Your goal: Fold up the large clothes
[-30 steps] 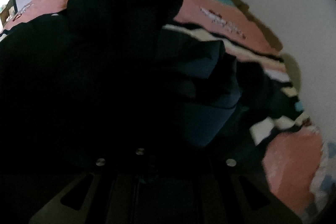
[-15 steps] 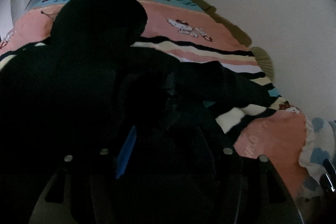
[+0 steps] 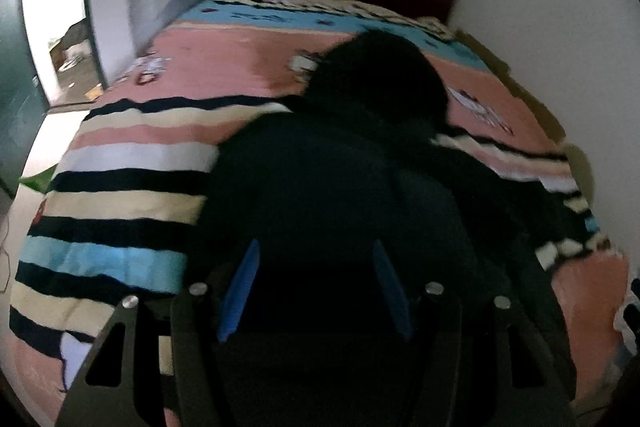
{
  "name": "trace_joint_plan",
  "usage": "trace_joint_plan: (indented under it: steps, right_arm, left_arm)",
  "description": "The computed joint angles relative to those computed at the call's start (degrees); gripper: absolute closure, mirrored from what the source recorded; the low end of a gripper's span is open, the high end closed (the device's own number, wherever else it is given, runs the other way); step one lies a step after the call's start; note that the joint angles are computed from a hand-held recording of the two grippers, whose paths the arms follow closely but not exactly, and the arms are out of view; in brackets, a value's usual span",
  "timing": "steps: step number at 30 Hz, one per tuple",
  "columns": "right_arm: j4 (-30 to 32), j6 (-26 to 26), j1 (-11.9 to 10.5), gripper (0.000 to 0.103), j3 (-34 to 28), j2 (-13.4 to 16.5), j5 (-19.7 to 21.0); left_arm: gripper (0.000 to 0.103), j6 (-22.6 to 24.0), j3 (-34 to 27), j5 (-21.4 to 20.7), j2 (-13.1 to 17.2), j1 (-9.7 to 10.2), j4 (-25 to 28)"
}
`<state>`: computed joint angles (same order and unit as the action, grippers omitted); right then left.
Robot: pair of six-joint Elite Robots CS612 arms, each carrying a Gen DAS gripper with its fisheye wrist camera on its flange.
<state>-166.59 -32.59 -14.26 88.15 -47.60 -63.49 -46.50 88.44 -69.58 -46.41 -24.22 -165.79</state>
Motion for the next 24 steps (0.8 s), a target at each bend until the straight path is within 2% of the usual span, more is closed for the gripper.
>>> trace_joint_plan:
  steps: [5, 9, 12, 15, 17, 19, 21, 24]
  right_arm:
    - [1.22, -0.08, 3.99, 0.001, -4.68, 2.57, 1.61]
    - [2.38, 0.71, 7.32, 0.001, -9.92, 6.34, -0.75]
    - [4.14, 1.62, 8.99, 0.001, -13.69, 9.38, -3.60]
    - [6.63, 2.00, 10.09, 0.001, -17.67, 12.70, -6.17]
    - [9.61, 2.16, 10.46, 0.001, -20.50, 15.02, -8.60]
    - [13.16, 2.18, 10.88, 0.001, -22.87, 17.09, -11.33]
    - [19.62, 2.63, 11.01, 0.001, -25.71, 19.23, -13.32]
    - [23.04, 5.92, 10.34, 0.001, -27.45, 20.61, -10.42]
  left_arm:
    - [0.046, 1.78, -1.33, -0.52, 1.67, 1.70, -1.44]
    - [0.046, 4.25, -5.60, -1.08, 5.26, 2.27, -0.65]
    - [0.046, 5.73, -8.64, -1.03, 8.14, 2.53, 0.53]
    - [0.045, 6.04, -10.58, -1.82, 10.55, 2.63, 1.89]
    - [0.041, 6.93, -11.14, -1.82, 11.93, 2.43, 1.70]
    - [0.038, 7.28, -11.23, -0.93, 12.51, 2.12, 1.40]
    - [0.037, 7.47, -11.43, -0.52, 12.84, 1.98, 1.61]
    - [0.036, 7.35, -12.14, 0.71, 13.16, 1.74, 3.58]
